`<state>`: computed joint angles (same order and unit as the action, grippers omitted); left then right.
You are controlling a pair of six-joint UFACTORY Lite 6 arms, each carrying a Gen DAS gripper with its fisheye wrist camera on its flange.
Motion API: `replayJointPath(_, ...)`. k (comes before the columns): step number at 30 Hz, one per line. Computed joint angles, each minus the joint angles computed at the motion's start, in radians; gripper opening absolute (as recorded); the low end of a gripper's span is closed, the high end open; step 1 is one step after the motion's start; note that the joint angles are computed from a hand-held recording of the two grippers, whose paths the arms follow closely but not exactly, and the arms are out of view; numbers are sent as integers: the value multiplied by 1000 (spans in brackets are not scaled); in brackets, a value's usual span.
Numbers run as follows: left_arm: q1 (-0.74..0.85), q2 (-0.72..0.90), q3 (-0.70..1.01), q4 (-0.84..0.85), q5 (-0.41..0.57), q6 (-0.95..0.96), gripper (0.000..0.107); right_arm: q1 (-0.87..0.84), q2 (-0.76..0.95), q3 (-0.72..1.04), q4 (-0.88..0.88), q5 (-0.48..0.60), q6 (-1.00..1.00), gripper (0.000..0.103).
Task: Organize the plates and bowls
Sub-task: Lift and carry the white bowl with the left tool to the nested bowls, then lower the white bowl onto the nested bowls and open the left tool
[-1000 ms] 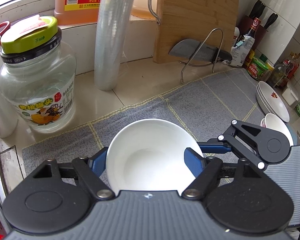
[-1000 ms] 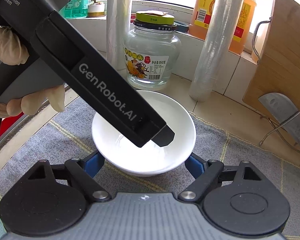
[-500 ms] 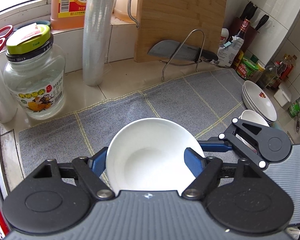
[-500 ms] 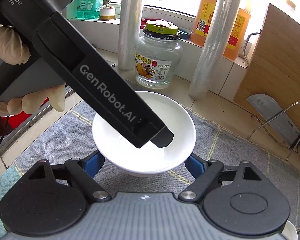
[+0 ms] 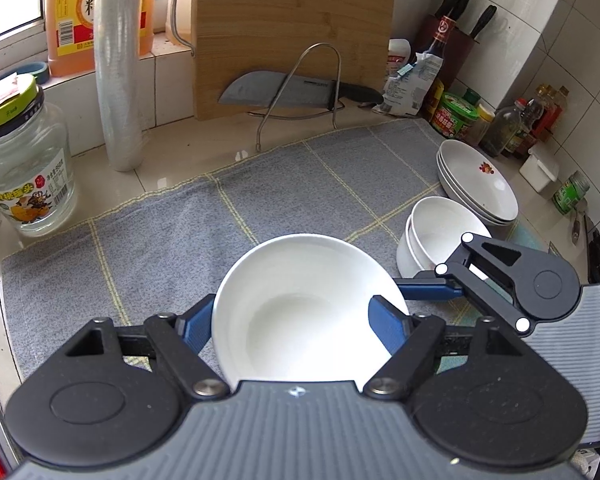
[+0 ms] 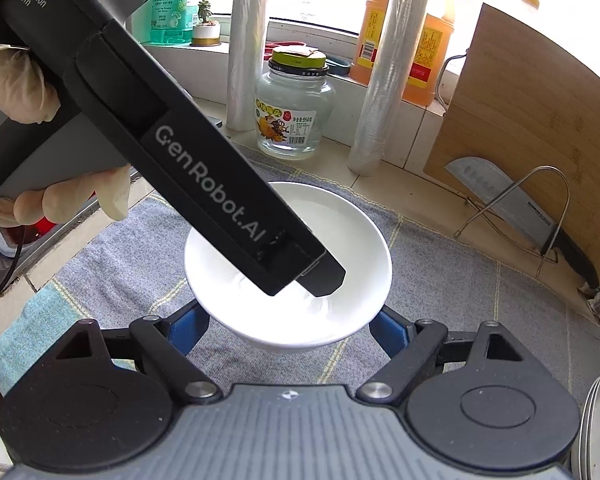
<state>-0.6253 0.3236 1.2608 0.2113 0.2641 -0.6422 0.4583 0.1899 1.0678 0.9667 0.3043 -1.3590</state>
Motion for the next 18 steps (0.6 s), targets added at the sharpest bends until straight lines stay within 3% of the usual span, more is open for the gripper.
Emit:
replayJointPath(6,-69,117,182,8,56,7,79,-95,-122,-114,38,8,-59,90)
replayJointPath(18,-140,424,651,-110,178,194,79,-283,-248,-219,55,12,-118,90)
